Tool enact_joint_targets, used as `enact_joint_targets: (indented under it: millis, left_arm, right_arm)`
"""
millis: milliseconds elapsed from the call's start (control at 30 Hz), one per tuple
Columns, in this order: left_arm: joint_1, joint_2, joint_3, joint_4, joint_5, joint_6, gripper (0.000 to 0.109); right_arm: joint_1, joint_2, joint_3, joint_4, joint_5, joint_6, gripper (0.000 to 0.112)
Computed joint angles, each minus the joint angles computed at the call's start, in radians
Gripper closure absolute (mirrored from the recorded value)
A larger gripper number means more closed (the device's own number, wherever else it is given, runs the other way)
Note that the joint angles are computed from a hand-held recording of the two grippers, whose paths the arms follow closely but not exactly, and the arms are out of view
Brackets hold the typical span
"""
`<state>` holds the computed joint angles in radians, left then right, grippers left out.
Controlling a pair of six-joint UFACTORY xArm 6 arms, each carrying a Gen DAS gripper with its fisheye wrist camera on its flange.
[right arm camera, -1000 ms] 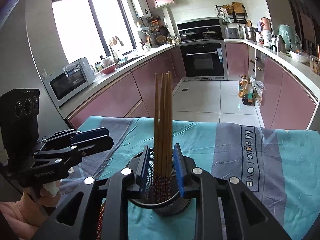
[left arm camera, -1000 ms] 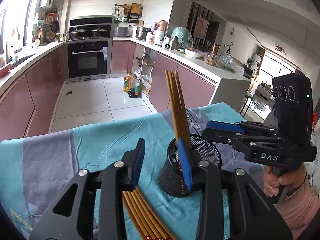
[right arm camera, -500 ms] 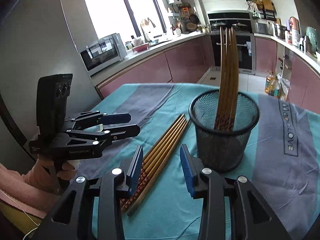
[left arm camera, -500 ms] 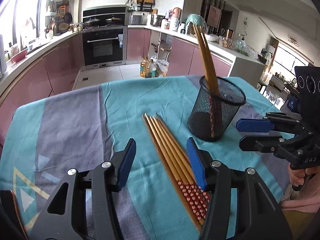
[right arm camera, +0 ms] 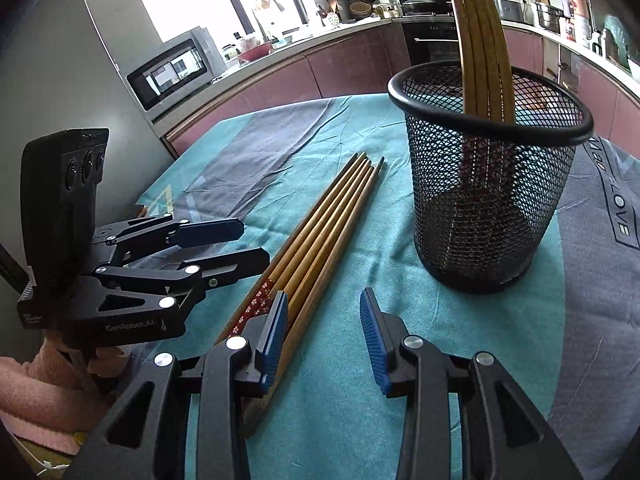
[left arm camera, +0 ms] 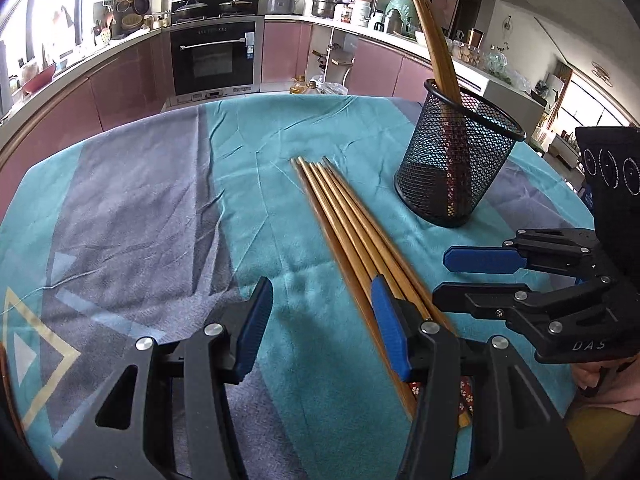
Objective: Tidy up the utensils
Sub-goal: 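Open the right gripper and move it back over the chopsticks, then close the right gripper on a third chopstick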
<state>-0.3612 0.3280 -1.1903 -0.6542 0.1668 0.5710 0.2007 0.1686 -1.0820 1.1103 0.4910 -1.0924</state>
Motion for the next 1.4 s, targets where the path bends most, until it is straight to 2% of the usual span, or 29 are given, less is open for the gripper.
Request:
enact_joint_targets:
  millis: [267,567,667,867,1000,1200,1333,1367,1400]
  left_arm:
    - [0.005,0.012,-0.01,0.054,0.016,-0.057,0.059]
    - [0.01,0.024,-0.01,0.171,0.008,-0.158,0.06]
    - [0.012,0.026,-0.007,0.249,-0.003,-0.222,0.062]
    - [0.016,0.031,-0.017,0.264,0.01,-0.228,0.063]
    - [0.02,0.051,-0.045,0.329,0.02,-0.277,0.068]
    - [0.028,0.089,-0.105,0.362,0.054,-0.306,0.075]
    - [0.03,0.098,-0.116,0.357,0.054,-0.315,0.08]
    - [0.029,0.098,-0.113,0.354,0.05,-0.318,0.083]
    - [0.026,0.094,-0.108,0.325,0.047,-0.302,0.085]
  right_arm:
    - [0.027,0.022,-0.013,-0.029,-0.047,0.032,0.079]
    - [0.037,0.02,-0.004,-0.065,-0.084,0.05,0.084]
    - [0.038,0.017,0.001,-0.089,-0.096,0.068,0.086]
    - [0.041,0.022,-0.006,-0.123,-0.099,0.102,0.086]
    - [0.056,0.041,-0.022,-0.171,-0.125,0.149,0.086]
    - [0.07,0.08,-0.058,-0.197,-0.16,0.191,0.088]
    - [0.069,0.093,-0.071,-0.168,-0.167,0.177,0.096]
    - [0.063,0.093,-0.075,-0.145,-0.152,0.163,0.101]
    - [0.055,0.093,-0.079,-0.121,-0.13,0.15,0.102]
